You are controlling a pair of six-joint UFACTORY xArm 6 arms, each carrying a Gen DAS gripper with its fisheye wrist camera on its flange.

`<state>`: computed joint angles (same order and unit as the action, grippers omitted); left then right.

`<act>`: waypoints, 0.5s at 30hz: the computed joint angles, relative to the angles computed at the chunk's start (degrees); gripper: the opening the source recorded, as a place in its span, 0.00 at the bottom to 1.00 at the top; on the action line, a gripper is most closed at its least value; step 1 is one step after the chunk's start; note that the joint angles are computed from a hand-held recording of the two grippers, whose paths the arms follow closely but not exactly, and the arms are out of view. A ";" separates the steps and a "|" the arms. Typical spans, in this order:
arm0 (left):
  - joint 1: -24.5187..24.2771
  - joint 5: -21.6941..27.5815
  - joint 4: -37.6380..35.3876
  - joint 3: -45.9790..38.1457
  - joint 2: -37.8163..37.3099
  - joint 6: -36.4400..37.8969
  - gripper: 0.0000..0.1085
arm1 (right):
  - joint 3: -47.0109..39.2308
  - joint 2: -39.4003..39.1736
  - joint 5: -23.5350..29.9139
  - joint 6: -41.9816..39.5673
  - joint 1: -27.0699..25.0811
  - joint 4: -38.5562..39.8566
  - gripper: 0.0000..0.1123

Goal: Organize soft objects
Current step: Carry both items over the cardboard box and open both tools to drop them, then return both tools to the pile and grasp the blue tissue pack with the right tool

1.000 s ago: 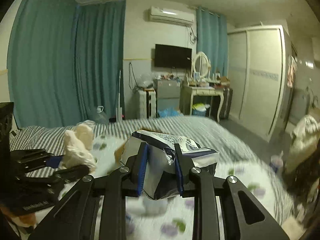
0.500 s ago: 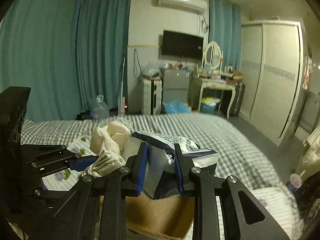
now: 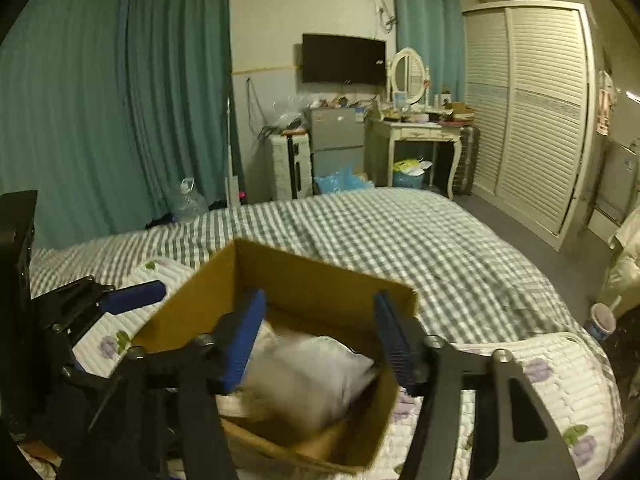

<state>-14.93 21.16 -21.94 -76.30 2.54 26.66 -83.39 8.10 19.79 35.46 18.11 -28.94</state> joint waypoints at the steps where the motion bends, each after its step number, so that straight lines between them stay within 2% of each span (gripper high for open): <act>1: 0.27 0.65 -0.06 0.63 -2.04 -0.46 0.75 | 0.24 -1.54 1.52 0.96 0.22 -1.11 0.52; 6: 1.81 0.76 -0.17 4.11 -11.40 -0.46 0.76 | 1.52 -10.73 9.14 5.90 3.27 -8.80 0.56; 7: 2.40 1.27 -0.81 4.60 -13.46 -0.06 0.80 | 1.88 -13.02 10.95 6.90 4.40 -10.44 0.61; 9: 3.48 1.61 -2.73 6.37 -17.86 1.09 0.85 | 1.50 -16.53 15.20 8.19 6.76 -12.64 0.66; 11: 4.86 2.33 -6.31 8.10 -22.07 4.00 0.86 | 1.46 -20.13 19.65 8.89 9.72 -14.22 0.76; 15: 8.06 5.13 -9.82 11.54 -29.01 7.40 0.86 | 3.22 -25.57 26.27 11.78 15.60 -17.58 0.89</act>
<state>-6.86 26.29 -31.76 -64.76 -26.46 34.06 -80.17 -17.47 46.06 47.24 33.71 -46.52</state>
